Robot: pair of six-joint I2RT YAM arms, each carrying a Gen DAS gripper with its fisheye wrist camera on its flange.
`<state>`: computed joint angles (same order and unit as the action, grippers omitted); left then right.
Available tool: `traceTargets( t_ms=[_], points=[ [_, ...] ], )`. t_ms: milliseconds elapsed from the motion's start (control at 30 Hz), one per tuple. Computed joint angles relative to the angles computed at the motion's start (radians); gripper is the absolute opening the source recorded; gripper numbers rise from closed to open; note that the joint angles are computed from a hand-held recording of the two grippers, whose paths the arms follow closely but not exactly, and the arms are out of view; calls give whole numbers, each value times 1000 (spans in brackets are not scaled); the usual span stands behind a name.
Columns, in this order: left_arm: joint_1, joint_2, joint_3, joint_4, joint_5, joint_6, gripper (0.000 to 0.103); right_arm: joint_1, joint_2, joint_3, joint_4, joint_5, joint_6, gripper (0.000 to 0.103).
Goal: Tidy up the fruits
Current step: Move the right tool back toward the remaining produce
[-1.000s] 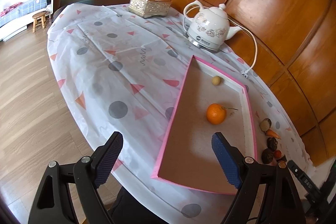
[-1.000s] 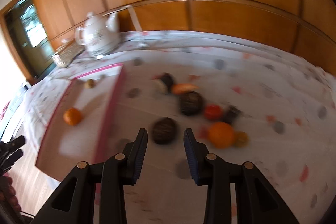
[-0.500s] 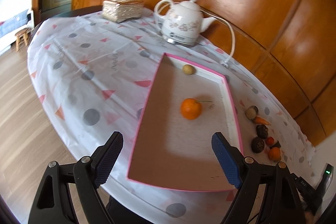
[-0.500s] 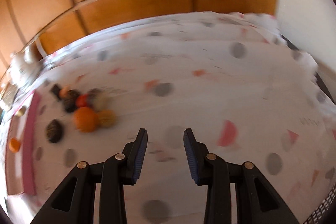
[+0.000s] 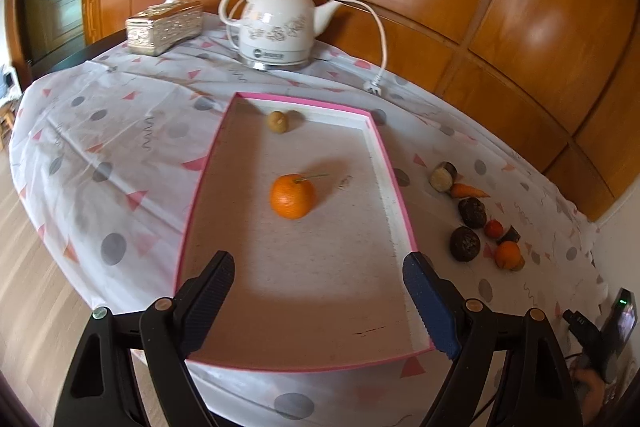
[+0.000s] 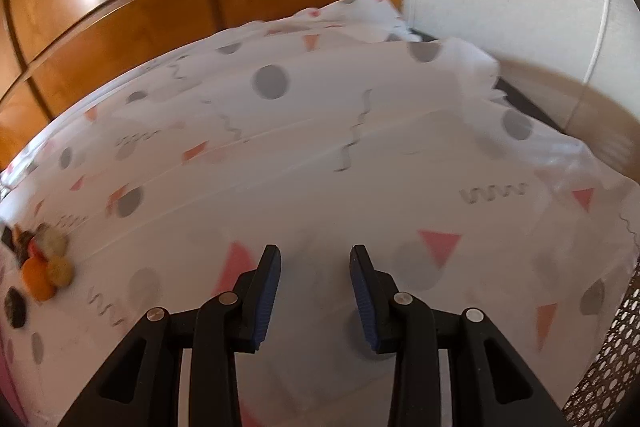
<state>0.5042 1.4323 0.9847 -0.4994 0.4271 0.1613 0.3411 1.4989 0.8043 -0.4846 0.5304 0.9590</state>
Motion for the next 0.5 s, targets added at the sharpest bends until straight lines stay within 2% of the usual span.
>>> traceTargets(
  t_ms=[333, 500],
  points=[
    [-115, 72, 87, -15, -37, -15, 85, -59, -7, -22, -18, 49, 38, 37],
    [-194, 132, 157, -23, -24, -2, 74, -69, 0, -21, -23, 62, 51, 37]
  ],
)
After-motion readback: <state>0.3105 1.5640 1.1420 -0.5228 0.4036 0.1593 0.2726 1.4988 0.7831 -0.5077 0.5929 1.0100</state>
